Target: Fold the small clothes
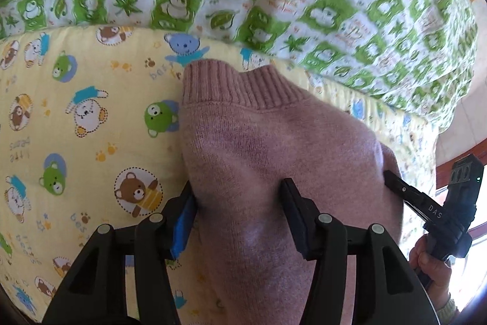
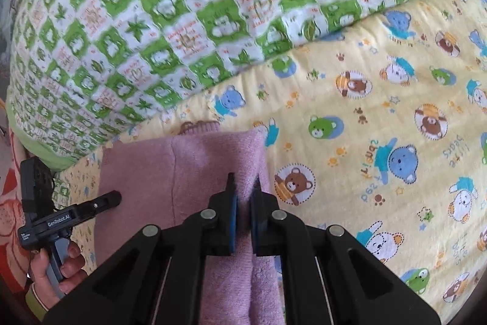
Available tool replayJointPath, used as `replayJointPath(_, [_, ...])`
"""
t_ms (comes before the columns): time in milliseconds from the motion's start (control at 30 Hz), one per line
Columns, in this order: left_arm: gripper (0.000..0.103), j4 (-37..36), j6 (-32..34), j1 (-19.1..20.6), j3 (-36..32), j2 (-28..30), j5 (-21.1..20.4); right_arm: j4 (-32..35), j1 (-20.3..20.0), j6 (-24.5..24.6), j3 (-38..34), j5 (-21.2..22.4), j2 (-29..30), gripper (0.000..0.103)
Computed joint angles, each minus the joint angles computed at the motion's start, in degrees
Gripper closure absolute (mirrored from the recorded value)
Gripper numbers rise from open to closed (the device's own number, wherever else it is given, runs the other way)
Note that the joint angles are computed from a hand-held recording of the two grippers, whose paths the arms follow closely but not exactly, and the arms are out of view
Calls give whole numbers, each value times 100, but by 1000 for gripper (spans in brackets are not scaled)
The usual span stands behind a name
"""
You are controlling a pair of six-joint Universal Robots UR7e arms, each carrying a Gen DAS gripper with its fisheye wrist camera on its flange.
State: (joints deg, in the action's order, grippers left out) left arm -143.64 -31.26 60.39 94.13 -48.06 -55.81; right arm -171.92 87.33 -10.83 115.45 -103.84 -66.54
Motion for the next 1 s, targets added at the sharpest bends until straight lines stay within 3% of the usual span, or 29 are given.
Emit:
replayJointPath(100, [48, -27, -5, 14, 9, -36, -85, 100, 11, 95, -38, -4, 3, 94])
replayJointPath(233, [47, -93, -188, 1, 261, -331, -299, 273, 98, 237, 37, 26, -252, 51])
replayJointPath(300, [39, -185, -305, -10, 479, -517, -446, 236, 84, 245, 200, 326, -451, 44])
replayJointPath(367, [35, -587, -378, -50, 912, -778, -690, 298, 64, 285, 354, 500, -628, 30])
replayJointPath(433, [28, -774, -483, -88, 1220, -940, -922, 434, 19, 314, 509, 635, -760, 27])
replayJointPath(633, [26, -1042, -908, -123, 1823, -1068, -1457, 771, -148, 230, 712, 547, -709, 27])
replayJointPath(800, [24, -1359, -1000, 18, 1859, -846, -1731, 953, -372, 99, 679, 971, -704, 27])
replayJointPath(933, [35, -1507, -922, 230, 1643, -609, -2108, 1315, -544, -108, 508, 1394, -602, 27])
replayJointPath(1000, [47, -1506, -904, 265, 1597, -556, -2118, 1336, -624, -103, 509, 1558, -592, 33])
